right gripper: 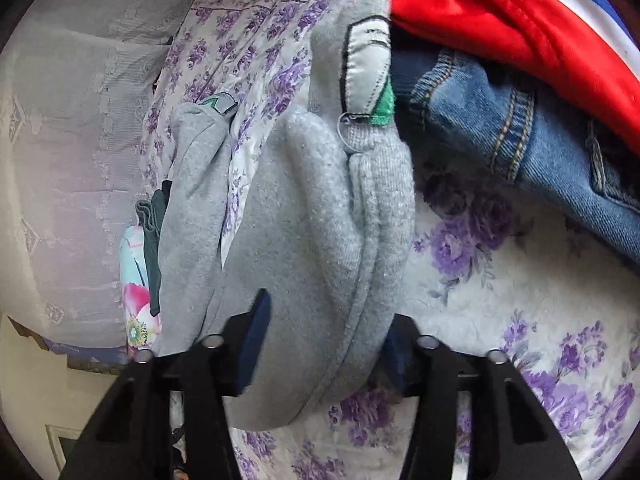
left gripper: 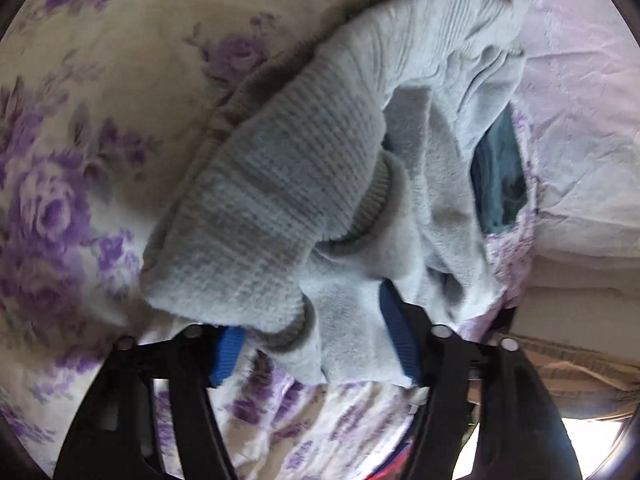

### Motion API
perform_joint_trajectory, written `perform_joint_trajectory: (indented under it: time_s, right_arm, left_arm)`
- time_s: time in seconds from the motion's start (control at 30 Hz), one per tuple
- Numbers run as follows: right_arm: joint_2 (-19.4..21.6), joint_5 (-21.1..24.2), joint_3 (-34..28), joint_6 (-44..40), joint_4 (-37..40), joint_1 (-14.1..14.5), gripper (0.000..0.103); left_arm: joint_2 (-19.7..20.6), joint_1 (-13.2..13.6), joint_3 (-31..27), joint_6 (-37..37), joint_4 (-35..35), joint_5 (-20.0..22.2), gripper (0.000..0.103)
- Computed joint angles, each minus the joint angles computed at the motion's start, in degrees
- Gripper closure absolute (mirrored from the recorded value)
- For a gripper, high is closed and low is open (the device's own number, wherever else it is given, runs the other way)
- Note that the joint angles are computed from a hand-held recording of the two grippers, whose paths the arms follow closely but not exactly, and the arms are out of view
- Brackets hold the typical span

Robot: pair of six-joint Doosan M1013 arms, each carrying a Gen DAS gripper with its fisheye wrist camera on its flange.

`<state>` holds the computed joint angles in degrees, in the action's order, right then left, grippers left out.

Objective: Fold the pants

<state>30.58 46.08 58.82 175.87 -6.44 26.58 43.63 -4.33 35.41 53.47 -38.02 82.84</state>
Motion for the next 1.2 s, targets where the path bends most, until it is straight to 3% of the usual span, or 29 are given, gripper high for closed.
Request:
perform_joint_trajectory:
  time_s: [0.03,0.07,0.17,0.33,0.43,0.57,0.67,0.73,0.8,0.83,0.9,0.93,1.0,1.03,1.07,1.1,1.13,1.2]
  right_arm:
    - [0.1,-0.3,0.0,-0.5,-0.1,0.0,0.091]
    - [-0.1,-0.8,0.2,0.3,-0.7,0.2,0.092]
    - [-0.9,-1.6,-0.3,-0.8,-2.5,0.8,0.093]
    - [-2.2,0.3,-3.4,-10.3,-0.8,1.9,0.094]
    - [-3.2,0.8,-3.5,-13.9,2.6,2.9,0.094]
    - [-4.6,4.7,-0.9,-15.7,6.4,4.9,0.094]
    - [-6.0,4.1,4.6,-11.5,10.4,5.9,0.094]
    - [-6.2,3.6,6.6,-9.5,11.8,6.4,0.094]
    - [-6.4,2.2,8.3,-8.7,13.9,6.4,0.094]
    - [-6.8,1.0,9.5,-9.4,16.6,6.0,0.091]
    - [-8.2,-1.7,12.2,-9.8,21.8,4.9,0.086]
    - [-9.0,-1.4,12.7,-7.4,20.8,4.6,0.080]
    - [-10.7,2.6,12.3,0.5,11.6,4.7,0.069]
    - [-11.4,5.3,11.8,4.4,6.7,4.9,0.064]
    - [-11.9,8.5,11.1,8.5,1.4,5.1,0.064]
    - [-12.2,10.2,10.4,10.3,-1.8,5.2,0.064]
    - [-12.2,10.8,9.7,10.3,-3.4,5.0,0.064]
    - [-11.3,11.6,7.3,6.6,-4.1,4.4,0.063]
  left_arm:
    - [0.4,-0.1,-1.0,0.0,0.8,1.0,0.056]
    - [0.7,0.0,-1.7,0.1,0.9,1.9,0.074]
    - [-0.5,1.5,0.4,-0.1,-4.3,0.2,0.088]
    - [-3.5,4.0,-1.5,5.4,-4.6,-4.2,0.093]
    - [-5.6,5.8,0.9,5.8,-8.3,-6.0,0.093]
    - [-11.1,6.9,9.6,9.1,-5.7,-5.3,0.093]
    - [-15.7,8.0,19.8,7.6,-3.4,-5.4,0.093]
    - [-18.8,9.4,27.6,4.0,-3.5,-8.1,0.093]
    - [-21.0,11.0,33.7,5.1,-9.0,-12.6,0.093]
    - [-21.5,11.6,35.6,5.8,-12.0,-13.9,0.091]
    - [-20.9,11.5,34.2,6.0,-10.7,-12.3,0.087]
    - [-20.6,11.3,32.8,7.2,-9.4,-11.2,0.087]
    - [-20.1,10.3,28.0,11.7,-2.9,-8.9,0.086]
    - [-19.9,9.6,25.5,12.6,2.5,-8.2,0.074]
    - [-19.9,9.0,23.5,13.7,7.4,-8.7,0.051]
    - [-20.1,8.8,22.6,13.5,10.4,-9.9,0.042]
    - [-20.4,8.8,22.2,12.8,11.9,-11.7,0.035]
    - [-18.6,9.3,19.6,13.5,8.6,-13.0,0.035]
